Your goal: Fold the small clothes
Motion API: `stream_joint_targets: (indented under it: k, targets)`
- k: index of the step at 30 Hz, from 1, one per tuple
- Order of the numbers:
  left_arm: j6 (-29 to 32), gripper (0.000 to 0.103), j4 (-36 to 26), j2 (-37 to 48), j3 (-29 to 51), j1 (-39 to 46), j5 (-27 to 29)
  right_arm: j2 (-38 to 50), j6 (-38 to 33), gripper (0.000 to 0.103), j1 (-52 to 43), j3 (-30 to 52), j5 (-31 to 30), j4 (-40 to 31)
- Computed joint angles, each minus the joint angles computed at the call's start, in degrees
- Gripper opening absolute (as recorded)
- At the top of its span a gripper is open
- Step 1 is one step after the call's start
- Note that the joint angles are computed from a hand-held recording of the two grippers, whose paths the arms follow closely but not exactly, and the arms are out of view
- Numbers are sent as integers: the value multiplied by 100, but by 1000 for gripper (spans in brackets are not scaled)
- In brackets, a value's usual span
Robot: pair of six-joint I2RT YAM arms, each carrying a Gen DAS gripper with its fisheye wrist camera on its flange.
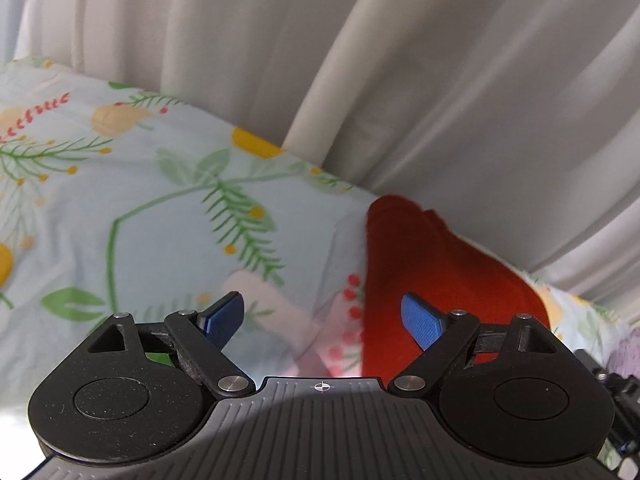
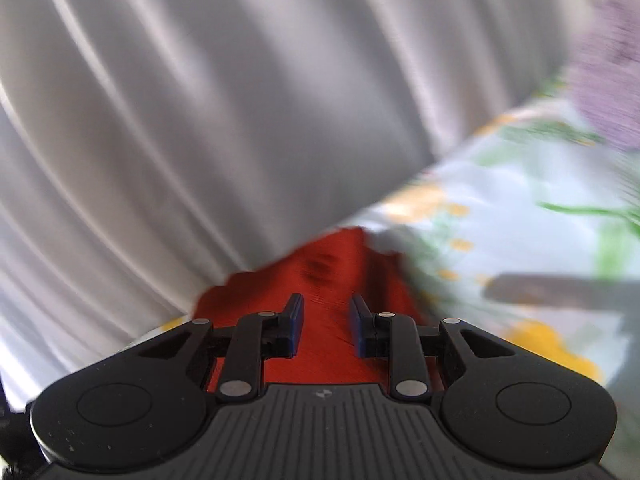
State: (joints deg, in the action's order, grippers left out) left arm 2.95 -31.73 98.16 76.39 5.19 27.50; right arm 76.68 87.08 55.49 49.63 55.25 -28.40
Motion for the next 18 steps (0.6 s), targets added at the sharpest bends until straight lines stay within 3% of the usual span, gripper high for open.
stream_joint_targets:
  k: [2,3,6,11,15,18]
  targets:
    - [-464,92,498,59,-68,-525,-358,322,-1244,25,-787,25,-869,1213]
    - [-712,92,883,67,-205,-787,-599,598,-1605,25,-1105,198,-1193,1403]
    - [-909,93,1540,327,-336,-1358,-1138,1415,-2222,25,-1593,879,-1187,1171]
    - [-601,95,1920,796,-314,-1633,-1384,1701,-2376,24,-2054,960,-1344,1151]
    - [-706,98,1671,1093,-52,-1629,-1358,1493,-2533,24,-1963,101,-1075,2232]
    - [-705,99,1771,1062,-136,-1677,-1437,1583,-2494,23,-1843,67,-783,2309]
